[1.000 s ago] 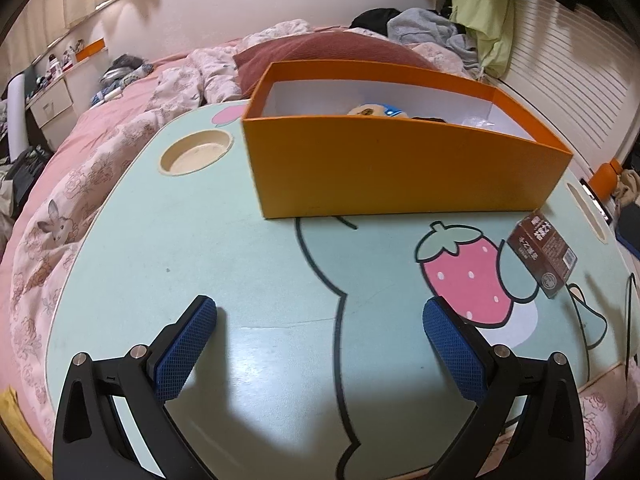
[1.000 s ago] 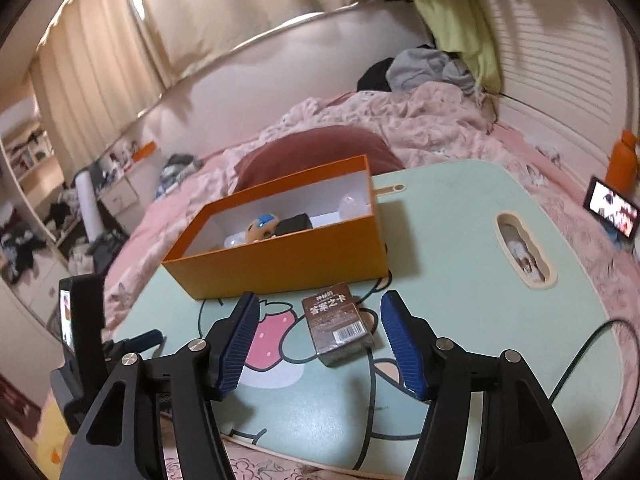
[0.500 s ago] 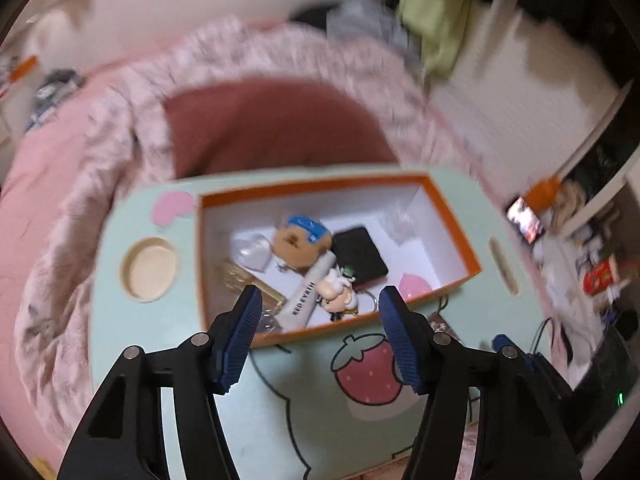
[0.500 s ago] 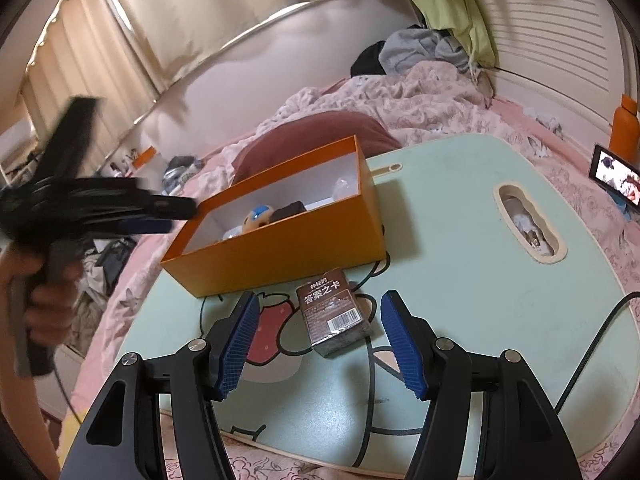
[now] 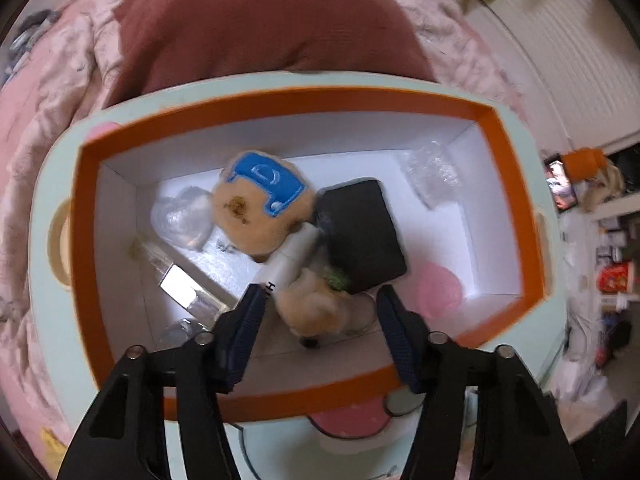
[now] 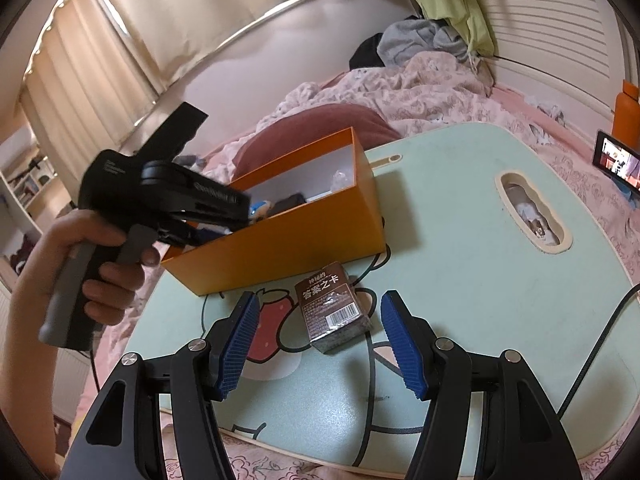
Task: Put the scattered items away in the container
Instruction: 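Reach into the orange box and grasp the white dog figurine keychain with the left gripper, then lift the figurine keychain out and set it on the table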
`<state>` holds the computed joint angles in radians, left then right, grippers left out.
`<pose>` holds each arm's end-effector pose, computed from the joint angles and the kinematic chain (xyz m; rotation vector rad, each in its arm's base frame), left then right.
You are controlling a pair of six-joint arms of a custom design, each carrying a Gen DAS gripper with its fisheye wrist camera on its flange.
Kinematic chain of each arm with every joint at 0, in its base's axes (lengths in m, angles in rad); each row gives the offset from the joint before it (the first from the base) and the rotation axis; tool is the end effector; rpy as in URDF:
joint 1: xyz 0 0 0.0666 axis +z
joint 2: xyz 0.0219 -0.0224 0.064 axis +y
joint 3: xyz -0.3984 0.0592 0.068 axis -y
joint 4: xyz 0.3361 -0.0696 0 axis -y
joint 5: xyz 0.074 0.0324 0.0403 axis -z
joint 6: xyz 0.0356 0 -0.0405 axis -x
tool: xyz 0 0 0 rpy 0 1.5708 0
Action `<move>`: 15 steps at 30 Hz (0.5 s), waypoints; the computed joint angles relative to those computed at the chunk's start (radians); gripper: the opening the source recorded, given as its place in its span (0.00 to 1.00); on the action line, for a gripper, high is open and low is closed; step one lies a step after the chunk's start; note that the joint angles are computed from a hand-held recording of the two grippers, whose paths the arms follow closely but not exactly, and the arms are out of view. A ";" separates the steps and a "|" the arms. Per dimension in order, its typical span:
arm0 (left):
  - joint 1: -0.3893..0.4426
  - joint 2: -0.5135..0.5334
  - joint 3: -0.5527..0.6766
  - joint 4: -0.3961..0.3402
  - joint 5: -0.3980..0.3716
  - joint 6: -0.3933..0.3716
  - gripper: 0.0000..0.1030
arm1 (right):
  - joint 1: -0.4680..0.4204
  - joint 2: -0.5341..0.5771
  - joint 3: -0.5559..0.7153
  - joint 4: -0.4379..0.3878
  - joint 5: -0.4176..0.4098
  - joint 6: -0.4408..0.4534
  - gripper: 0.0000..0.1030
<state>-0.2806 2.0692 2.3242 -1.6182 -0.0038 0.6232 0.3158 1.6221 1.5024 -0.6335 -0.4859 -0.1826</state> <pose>0.5954 -0.1719 0.4255 -0.5035 2.9071 -0.1292 0.4900 0.1772 0.4126 -0.4067 2.3196 0.8126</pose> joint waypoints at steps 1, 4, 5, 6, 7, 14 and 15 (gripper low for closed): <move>0.003 -0.004 -0.006 0.004 -0.005 0.005 0.25 | -0.001 0.001 0.001 -0.002 -0.003 0.001 0.61; 0.022 -0.047 -0.077 0.071 0.049 0.009 0.24 | 0.000 0.001 0.002 -0.006 -0.005 -0.002 0.61; 0.023 -0.058 -0.091 0.083 0.046 0.002 0.24 | 0.001 0.000 0.000 -0.005 -0.004 -0.004 0.61; 0.021 -0.067 -0.099 0.090 0.034 -0.006 0.24 | 0.001 0.000 -0.001 -0.005 -0.004 -0.004 0.61; 0.019 -0.073 -0.102 0.095 0.020 -0.011 0.24 | 0.001 0.000 0.000 -0.007 -0.004 -0.004 0.61; 0.009 -0.183 -0.134 0.191 0.009 -0.015 0.23 | 0.001 0.003 0.002 -0.006 -0.002 -0.003 0.61; 0.006 -0.206 -0.151 0.217 0.012 -0.015 0.23 | 0.001 0.003 0.002 -0.007 -0.002 -0.003 0.61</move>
